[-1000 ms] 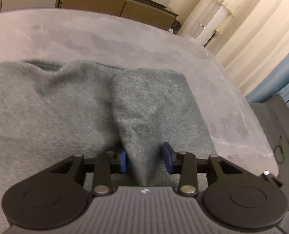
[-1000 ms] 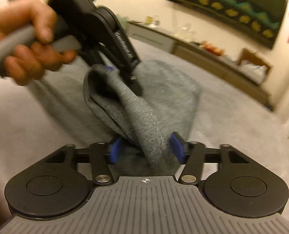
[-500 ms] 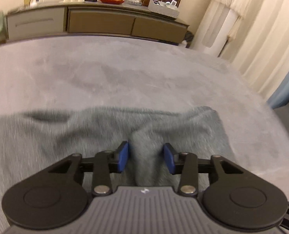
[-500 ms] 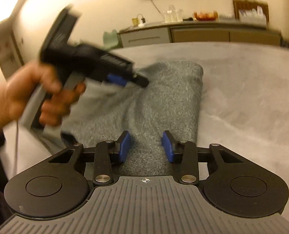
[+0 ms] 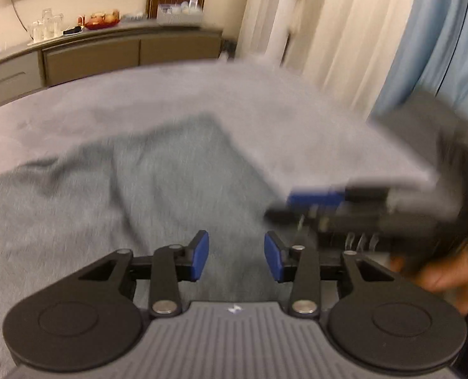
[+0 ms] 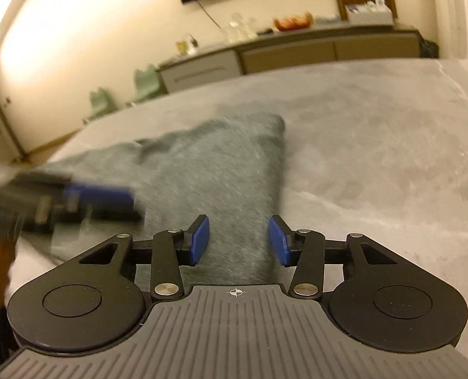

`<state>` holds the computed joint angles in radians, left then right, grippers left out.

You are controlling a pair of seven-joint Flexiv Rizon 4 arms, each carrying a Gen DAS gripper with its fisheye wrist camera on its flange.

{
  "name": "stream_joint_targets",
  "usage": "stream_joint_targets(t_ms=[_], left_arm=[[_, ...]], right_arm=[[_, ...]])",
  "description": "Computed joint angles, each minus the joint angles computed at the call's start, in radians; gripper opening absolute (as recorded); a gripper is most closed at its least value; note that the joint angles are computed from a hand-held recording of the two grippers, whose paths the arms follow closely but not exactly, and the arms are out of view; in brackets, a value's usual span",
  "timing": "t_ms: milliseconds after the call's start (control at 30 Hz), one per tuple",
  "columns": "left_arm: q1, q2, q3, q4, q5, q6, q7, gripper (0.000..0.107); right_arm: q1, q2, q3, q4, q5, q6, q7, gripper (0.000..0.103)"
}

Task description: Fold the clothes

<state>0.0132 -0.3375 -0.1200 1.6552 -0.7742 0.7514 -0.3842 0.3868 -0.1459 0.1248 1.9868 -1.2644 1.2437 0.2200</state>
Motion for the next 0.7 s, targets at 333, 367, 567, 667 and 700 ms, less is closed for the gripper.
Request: stream_joint_targets(t_ms=[333,367,567,667,700], left_arm=[[-0.004,0.020,0.019,0.049,0.052,0.058,-0.013,0.036],[-0.003,0.023,0.022,0.049,0.059,0.055,-0.020,0.036],[0.008,0.023,0.025,0.000,0.073,0.042,-0.079,0.039],[-0.011,-0.038,0.028,-0.102,0.125,0.077,-0.179,0.042],[-0.020,-0.081,0.034,-0.168,0.172,0.061,-0.244,0.042]], right_arm=[[0.026,-0.005,0.013,-0.003,0.113,-0.090,-0.076,0.052],[0.027,-0.005,0.013,-0.004,0.115,-0.094,-0.080,0.052],[0.035,0.020,0.013,0.000,0.091,-0.132,-0.058,0.051],[0.026,0.036,0.012,-0.005,-0.012,-0.125,0.008,0.051],[0.022,0.038,0.011,-0.010,-0.053,-0.114,0.030,0.051]])
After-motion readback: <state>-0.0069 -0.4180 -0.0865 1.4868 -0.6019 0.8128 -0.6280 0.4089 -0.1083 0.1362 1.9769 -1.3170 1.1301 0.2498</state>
